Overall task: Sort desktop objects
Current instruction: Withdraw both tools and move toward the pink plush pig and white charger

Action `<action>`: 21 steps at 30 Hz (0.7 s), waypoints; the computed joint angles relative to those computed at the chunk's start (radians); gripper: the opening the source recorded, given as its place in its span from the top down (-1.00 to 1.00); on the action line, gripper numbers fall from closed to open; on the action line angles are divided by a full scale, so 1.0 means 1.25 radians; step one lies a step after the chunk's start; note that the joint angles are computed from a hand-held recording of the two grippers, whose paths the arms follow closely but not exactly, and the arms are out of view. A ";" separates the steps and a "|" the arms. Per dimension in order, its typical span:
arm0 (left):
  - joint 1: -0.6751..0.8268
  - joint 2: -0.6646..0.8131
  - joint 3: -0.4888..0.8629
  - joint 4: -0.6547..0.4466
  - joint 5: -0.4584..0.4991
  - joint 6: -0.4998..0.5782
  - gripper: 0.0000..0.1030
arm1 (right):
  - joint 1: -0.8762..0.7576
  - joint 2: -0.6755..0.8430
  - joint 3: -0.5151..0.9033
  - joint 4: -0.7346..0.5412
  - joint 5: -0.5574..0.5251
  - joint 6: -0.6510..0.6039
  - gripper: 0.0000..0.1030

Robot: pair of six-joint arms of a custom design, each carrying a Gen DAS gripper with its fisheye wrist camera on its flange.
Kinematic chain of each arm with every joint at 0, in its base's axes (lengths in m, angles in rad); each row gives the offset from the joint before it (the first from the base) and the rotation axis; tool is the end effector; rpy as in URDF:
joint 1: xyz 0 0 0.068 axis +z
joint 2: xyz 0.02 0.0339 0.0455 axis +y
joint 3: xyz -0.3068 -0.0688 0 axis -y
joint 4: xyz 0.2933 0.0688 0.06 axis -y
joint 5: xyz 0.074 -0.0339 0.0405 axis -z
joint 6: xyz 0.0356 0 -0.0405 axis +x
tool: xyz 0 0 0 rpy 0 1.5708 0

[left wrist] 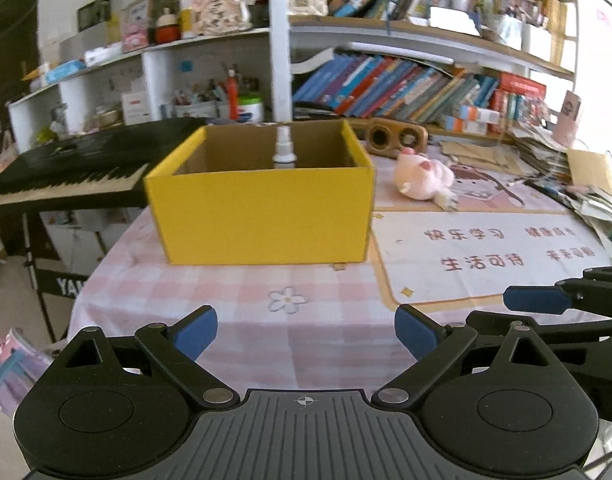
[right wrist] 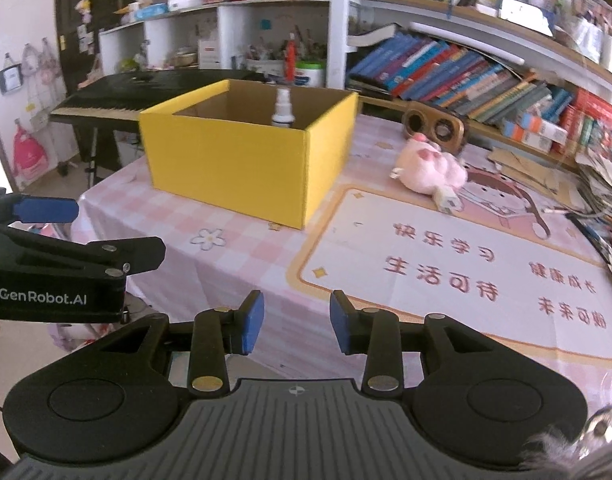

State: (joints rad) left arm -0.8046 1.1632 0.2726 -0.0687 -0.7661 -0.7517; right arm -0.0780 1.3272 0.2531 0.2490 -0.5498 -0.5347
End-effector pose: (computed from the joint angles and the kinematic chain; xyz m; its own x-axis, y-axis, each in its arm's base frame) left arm 0.1473 -0.1174 0.1233 -0.5809 -0.1061 -0.8071 -0.2100 0.9774 0.0227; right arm 0.2101 0.0022 0.1053 -0.4839 -0.3980 -0.7794 -0.6202 0.7843 -0.0155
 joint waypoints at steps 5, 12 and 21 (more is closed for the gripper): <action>0.014 0.061 0.020 0.078 0.038 0.059 -0.89 | -0.046 0.026 0.012 0.014 0.003 0.002 0.33; 0.031 0.174 0.075 0.174 0.103 0.123 -0.89 | -0.122 0.070 0.049 0.005 0.002 -0.013 0.33; 0.050 0.301 0.159 0.263 0.162 0.199 -0.89 | -0.194 0.145 0.113 0.010 0.005 -0.025 0.33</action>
